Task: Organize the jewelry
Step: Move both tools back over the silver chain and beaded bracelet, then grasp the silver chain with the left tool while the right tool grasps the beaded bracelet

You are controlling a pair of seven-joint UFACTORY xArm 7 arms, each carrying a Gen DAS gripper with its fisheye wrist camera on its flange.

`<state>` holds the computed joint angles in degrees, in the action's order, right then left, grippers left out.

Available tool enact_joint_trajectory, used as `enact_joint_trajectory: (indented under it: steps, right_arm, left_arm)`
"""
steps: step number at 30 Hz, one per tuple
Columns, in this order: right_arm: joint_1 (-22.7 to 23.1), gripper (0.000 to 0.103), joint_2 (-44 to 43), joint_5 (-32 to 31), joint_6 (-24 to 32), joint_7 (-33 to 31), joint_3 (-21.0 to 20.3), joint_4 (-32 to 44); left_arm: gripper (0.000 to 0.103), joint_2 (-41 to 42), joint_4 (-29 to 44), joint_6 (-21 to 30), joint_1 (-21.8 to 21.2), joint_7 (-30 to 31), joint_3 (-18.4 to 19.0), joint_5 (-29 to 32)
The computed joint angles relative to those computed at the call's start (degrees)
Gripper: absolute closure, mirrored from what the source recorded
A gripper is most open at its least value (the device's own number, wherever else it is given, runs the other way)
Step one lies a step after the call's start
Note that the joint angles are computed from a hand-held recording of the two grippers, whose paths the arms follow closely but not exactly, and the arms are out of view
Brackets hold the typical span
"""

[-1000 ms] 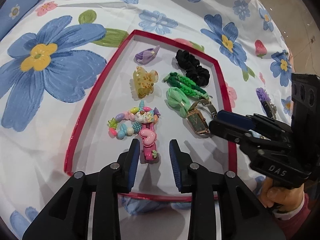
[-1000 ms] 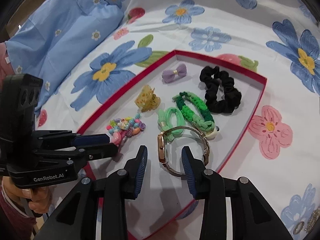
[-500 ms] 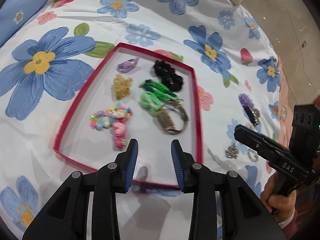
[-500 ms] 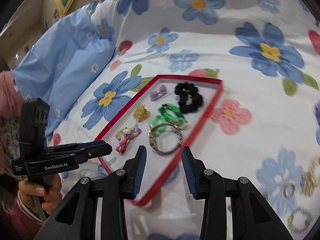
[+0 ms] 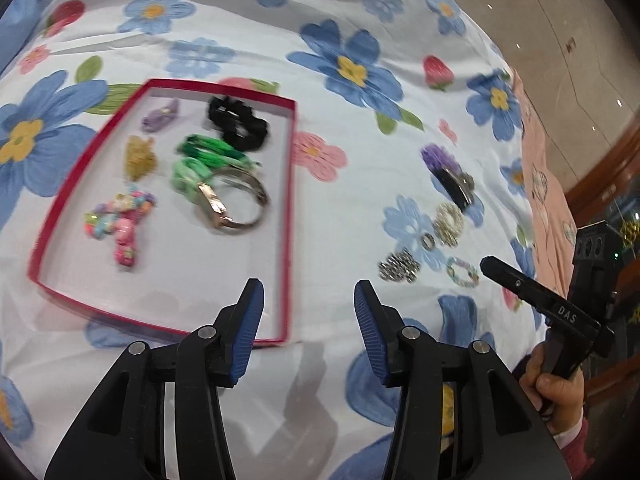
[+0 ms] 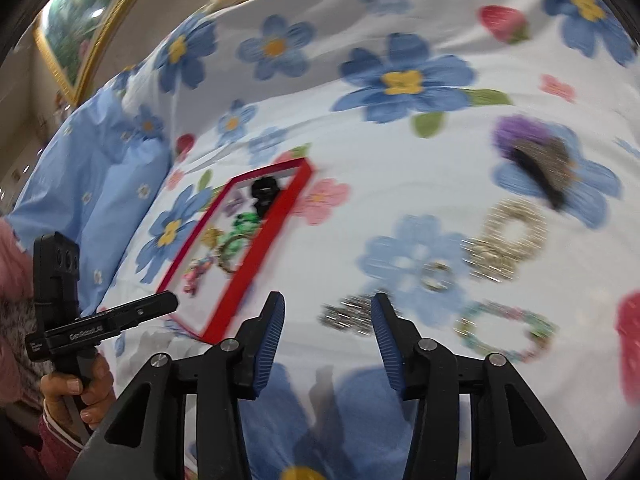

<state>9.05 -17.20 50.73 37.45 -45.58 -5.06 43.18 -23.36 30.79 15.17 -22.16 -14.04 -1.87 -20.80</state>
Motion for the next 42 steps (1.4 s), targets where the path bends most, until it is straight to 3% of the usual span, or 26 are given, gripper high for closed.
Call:
enact_joint_trajectory:
  steps: [9, 13, 17, 21, 32, 39, 41, 42]
  right_arm:
    - [-4.29, 0.046, -2.93, -2.53, -0.71, 0.99, -3.32, -4.95]
    - [-5.16, 0.041, -3.56, -4.26, -2.47, 0.89, -3.63, -6.27]
    - [-4.96, 0.031, -3.61, -5.88, -5.17, 0.36, -3.69, -6.64]
    - [-4.53, 0.025, -2.03, -8.41, -6.60, 0.24, -3.35, -5.84]
    - [-5.01, 0.023, 4.00, -14.42, -8.02, 0.28, -1.63, -2.74]
    - [-6.00, 0.024, 7.89, -17.37, -8.86, -0.52, 0.16, -0.72]
    - [-6.27, 0.026, 8.45, -17.89, -9.81, -0.37, 0.72, -0.67]
    - [-6.47, 0.032, 8.47, -18.96, -10.90, 0.33, 1.23, -0.99]
  left_arm:
    - [0.051, 5.78, 4.12, 0.98, -3.06, 1.89, -1.42, -1.89]
    - [0.048, 8.78, 6.95, 1.95, -2.71, 2.41, -3.21, -0.86]
    - [0.037, 12.05, 10.17, 3.24, -1.83, 2.89, -4.66, 0.82]
    - [0.036, 16.10, 14.08, 4.72, -0.83, 3.18, -5.93, 2.47]
    - [0.034, 25.23, 22.23, 7.26, 0.94, 1.07, -8.41, 10.00]
    - [0.034, 29.99, 26.33, 7.34, 0.27, -4.00, -7.82, 19.62]
    - [0.040, 30.96, 27.23, 7.66, -0.35, -6.18, -7.30, 23.73]
    - [0.044, 31.29, 27.49, 7.56, -0.61, -7.00, -7.09, 25.53]
